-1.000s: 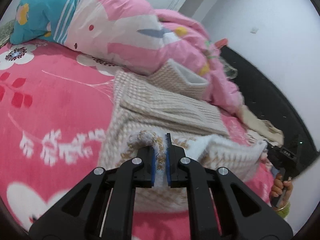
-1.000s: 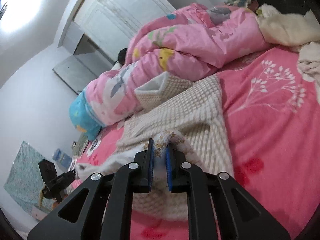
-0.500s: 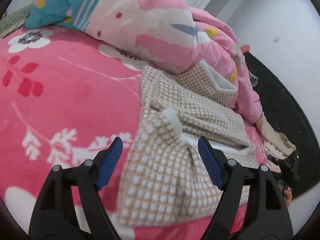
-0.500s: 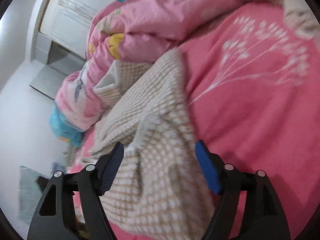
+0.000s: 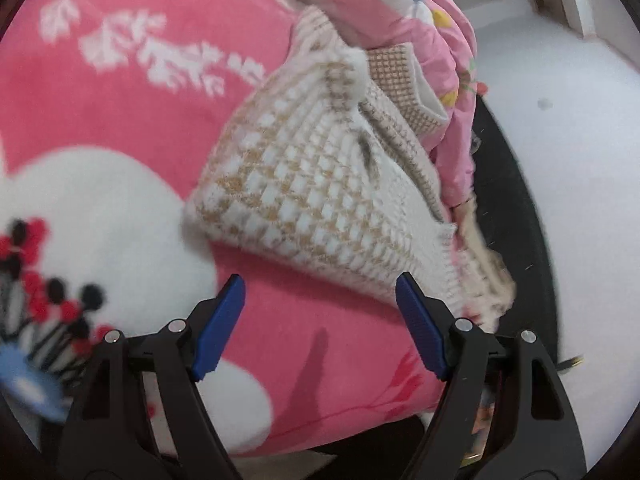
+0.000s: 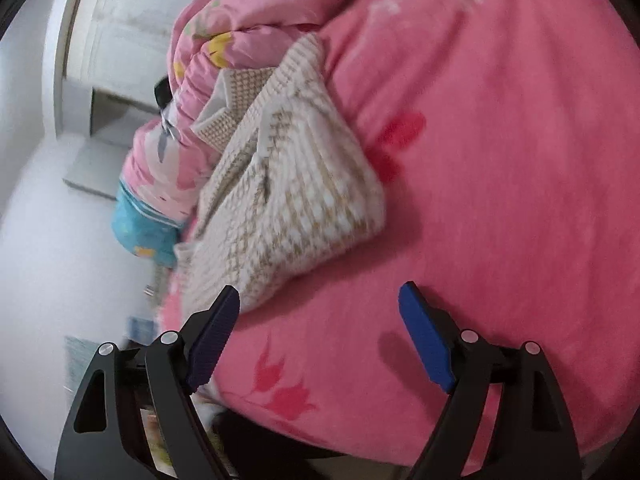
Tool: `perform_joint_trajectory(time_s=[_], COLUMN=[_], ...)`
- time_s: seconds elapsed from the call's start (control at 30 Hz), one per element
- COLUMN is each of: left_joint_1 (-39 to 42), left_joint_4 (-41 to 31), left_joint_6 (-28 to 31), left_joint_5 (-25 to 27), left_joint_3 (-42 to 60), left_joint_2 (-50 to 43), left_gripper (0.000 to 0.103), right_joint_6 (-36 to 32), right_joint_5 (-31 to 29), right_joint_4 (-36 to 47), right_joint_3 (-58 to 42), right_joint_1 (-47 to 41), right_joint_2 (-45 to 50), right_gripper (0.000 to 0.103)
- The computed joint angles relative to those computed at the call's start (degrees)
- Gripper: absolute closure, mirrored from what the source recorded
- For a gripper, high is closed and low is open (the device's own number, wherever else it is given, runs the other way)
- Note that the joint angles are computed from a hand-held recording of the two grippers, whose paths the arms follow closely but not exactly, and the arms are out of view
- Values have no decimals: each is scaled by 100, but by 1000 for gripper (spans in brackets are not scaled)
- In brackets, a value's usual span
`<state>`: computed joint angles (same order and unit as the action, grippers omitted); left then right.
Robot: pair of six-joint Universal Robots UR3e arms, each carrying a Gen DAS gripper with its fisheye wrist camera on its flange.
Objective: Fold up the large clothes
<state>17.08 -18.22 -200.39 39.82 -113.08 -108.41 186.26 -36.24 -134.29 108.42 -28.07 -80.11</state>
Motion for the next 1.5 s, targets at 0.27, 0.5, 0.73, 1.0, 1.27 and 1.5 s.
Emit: perform_joint_trajectory(time_s=[0.27,0.5,0.73,1.0,1.27,1.5], left_joint_1=[-34,-624,-1378,-243,790,428], left_joint_4=[1542,885,60,-1423,-1944,-1082], left_joint_6=[-1706,-1830,-107,763,1059,919], left_joint_5=[133,1640,3011,1380,1276,1940], left_joint_3=[515,1352,1652,-546,-2219,-2116], left_joint_2=[-1034,-1042,378,3261,3656,4379], left_gripper=[42,84,95,93,63,49], right_joint_6=[1669,2872,1784,-1362,-3603,-3325], right_joint_5=[349,-410,-852,715,-124,-233], right_joint_4=[-1940,-2896,-1983,1925,4963,4799], right_joint_3=[-439,-1083,-1394,569,1777,1207], right_joint_1=[171,555,657,-1095,-3037,-2821], right_joint_2=[1264,1845,548,-2776,-4022,-4781], right_gripper=[23,75,87,86,65,39])
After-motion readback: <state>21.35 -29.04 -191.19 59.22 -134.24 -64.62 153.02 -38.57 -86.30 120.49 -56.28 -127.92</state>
